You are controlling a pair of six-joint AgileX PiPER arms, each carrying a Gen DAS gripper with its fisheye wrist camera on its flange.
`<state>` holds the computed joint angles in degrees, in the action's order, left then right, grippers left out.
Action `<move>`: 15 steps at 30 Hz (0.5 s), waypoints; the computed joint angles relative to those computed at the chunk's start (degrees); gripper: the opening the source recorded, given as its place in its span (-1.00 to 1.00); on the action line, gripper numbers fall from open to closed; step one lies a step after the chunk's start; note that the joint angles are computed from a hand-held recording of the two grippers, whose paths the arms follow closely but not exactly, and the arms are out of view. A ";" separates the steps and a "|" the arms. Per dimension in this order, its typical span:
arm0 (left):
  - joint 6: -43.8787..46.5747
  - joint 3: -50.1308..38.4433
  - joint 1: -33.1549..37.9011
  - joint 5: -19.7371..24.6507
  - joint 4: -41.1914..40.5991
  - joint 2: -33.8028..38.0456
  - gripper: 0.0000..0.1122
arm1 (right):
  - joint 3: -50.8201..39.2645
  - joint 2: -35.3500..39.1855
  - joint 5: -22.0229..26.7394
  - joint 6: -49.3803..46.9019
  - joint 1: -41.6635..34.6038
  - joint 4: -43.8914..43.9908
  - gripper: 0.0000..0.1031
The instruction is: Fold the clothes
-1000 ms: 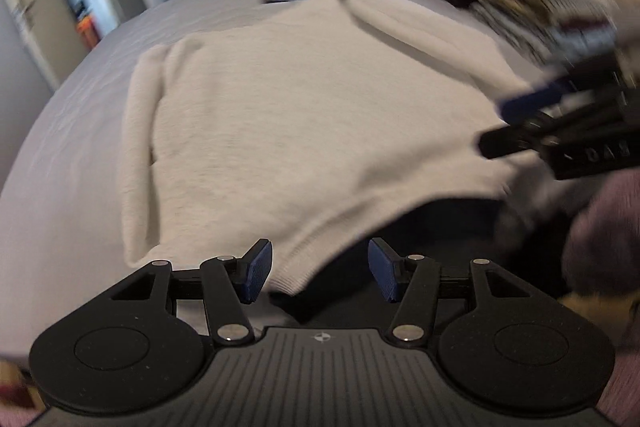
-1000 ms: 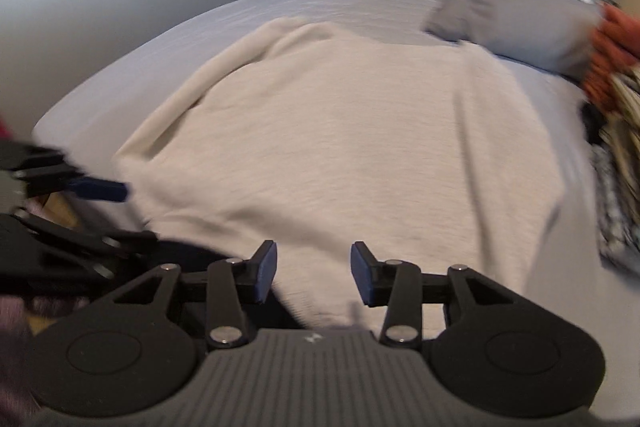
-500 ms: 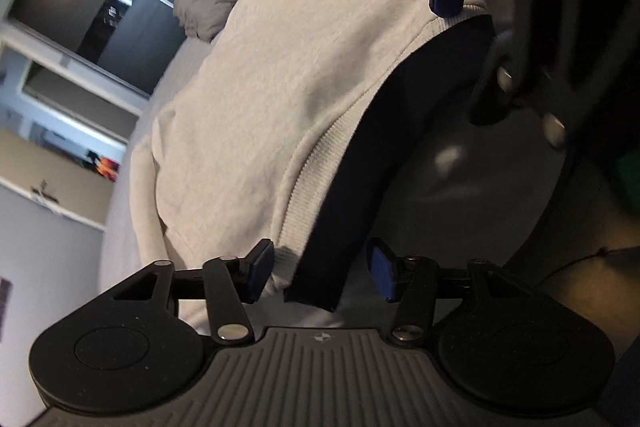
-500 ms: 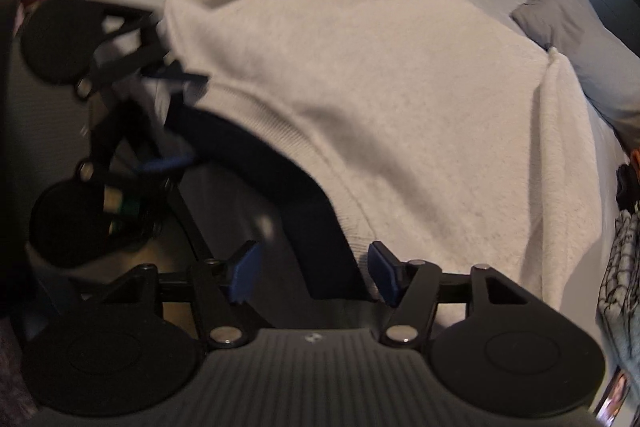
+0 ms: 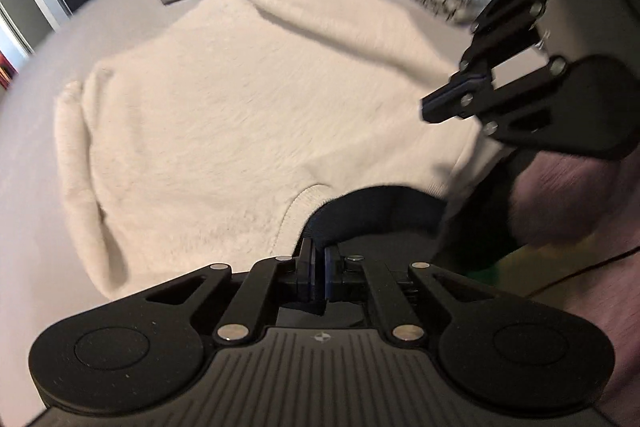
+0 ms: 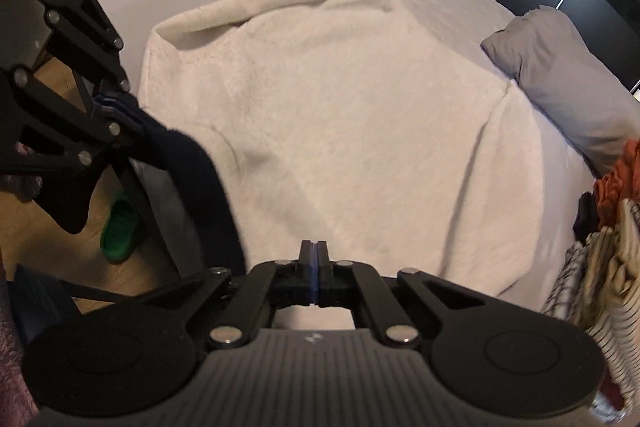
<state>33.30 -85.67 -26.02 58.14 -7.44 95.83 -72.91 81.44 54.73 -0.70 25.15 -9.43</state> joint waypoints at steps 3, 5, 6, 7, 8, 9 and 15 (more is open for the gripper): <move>-2.30 -9.03 -1.85 7.67 1.87 3.40 -0.97 | -3.81 -0.04 2.35 -8.45 -5.05 7.69 -0.93; -3.57 -9.66 -3.37 9.07 4.12 3.64 -0.97 | -4.02 -0.64 1.77 -10.24 -5.79 9.16 -0.88; -3.93 -9.52 -4.08 9.48 5.30 3.68 -0.97 | -3.32 -0.83 1.23 -13.43 -5.92 10.84 -0.88; -4.09 -9.98 -3.99 10.02 5.60 4.39 -0.97 | -2.60 -0.96 0.75 -16.90 -6.05 12.64 -0.87; -4.44 -9.67 -3.50 10.21 5.29 4.60 -0.97 | -1.60 -1.08 0.43 -21.21 -5.99 14.52 -0.85; -4.02 -9.32 -2.55 10.43 4.34 4.69 -0.97 | -0.70 -0.76 0.19 -24.06 -5.34 15.37 -0.79; 3.84 -3.88 2.05 9.52 0.53 4.67 -0.96 | 5.45 0.50 -2.24 -29.01 -0.58 12.08 -0.19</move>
<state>37.14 -89.55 -23.97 67.66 -6.91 100.50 -67.46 81.94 52.49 -29.71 24.56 2.66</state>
